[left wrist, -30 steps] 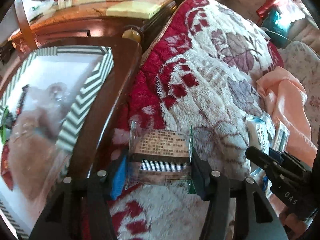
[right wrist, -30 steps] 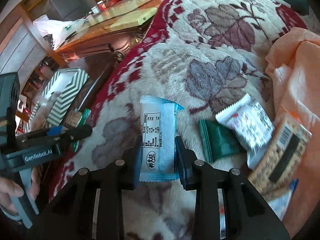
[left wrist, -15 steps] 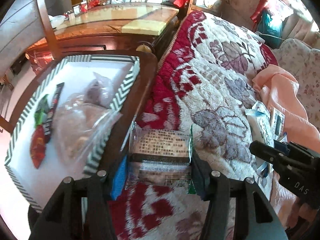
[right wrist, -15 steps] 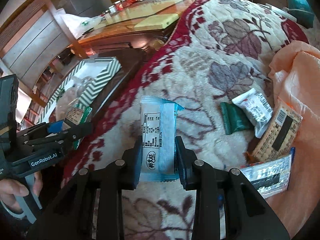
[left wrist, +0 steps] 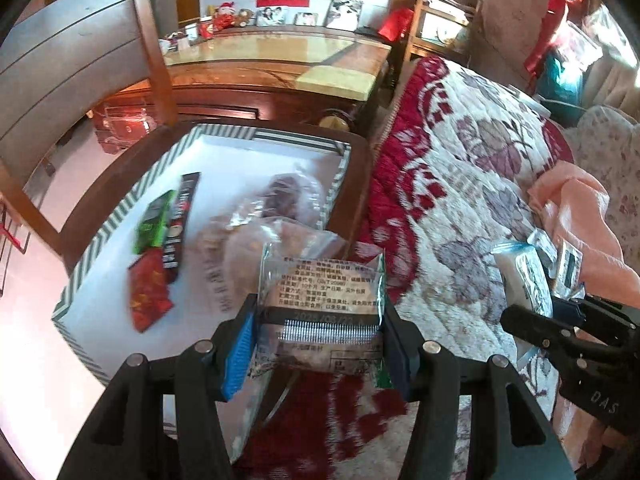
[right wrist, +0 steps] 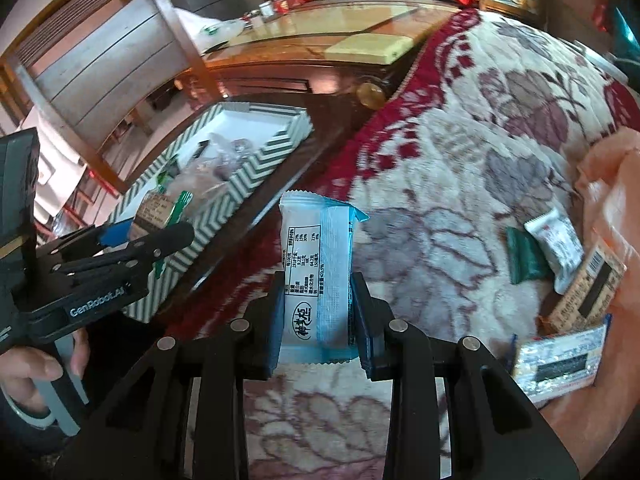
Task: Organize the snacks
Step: 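Carry the cake packet over the box with the left gripper while the right gripper carries the blue-white packet there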
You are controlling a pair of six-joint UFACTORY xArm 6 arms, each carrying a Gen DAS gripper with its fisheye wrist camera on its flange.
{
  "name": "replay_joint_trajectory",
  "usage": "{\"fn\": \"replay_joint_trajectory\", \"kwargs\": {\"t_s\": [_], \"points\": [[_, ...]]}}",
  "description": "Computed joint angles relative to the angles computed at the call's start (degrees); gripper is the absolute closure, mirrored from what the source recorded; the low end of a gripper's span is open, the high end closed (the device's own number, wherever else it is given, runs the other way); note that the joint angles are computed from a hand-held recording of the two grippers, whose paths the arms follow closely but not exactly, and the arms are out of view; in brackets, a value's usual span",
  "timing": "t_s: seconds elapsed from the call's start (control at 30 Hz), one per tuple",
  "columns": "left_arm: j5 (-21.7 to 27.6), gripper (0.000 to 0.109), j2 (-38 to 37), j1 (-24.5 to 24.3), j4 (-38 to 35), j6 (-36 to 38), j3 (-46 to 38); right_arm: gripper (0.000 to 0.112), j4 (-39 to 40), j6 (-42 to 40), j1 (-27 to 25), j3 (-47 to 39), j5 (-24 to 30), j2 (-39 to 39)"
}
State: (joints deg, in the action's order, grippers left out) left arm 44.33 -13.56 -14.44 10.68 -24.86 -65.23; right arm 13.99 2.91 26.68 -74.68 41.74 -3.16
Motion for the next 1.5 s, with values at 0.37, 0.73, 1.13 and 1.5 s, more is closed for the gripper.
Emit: {"fn": "replay_joint_trajectory", "kwargs": {"t_s": [0.37, 0.73, 1.13, 1.5], "points": [[-0.5, 0.050, -3.4, 5.5, 0.0, -0.5, 3.1, 0.083, -1.8, -0.5, 4.3, -7.7, 1.6, 4.7], [-0.7, 0.050, -4.7, 11.5, -0.5, -1.4, 5.3, 0.083, -1.5, -2.4, 6.9, -16.6, 5.5, 11.2], [-0.7, 0.050, -3.5, 14.0, -1.4, -0.7, 5.3, 0.083, -1.3, -3.2, 8.6, -28.2, 10.7, 19.5], [-0.9, 0.050, -0.7, 15.0, -2.5, 0.7, 3.7, 0.083, -1.2, -3.0, 9.3, -51.7, 19.3, 35.3]]}}
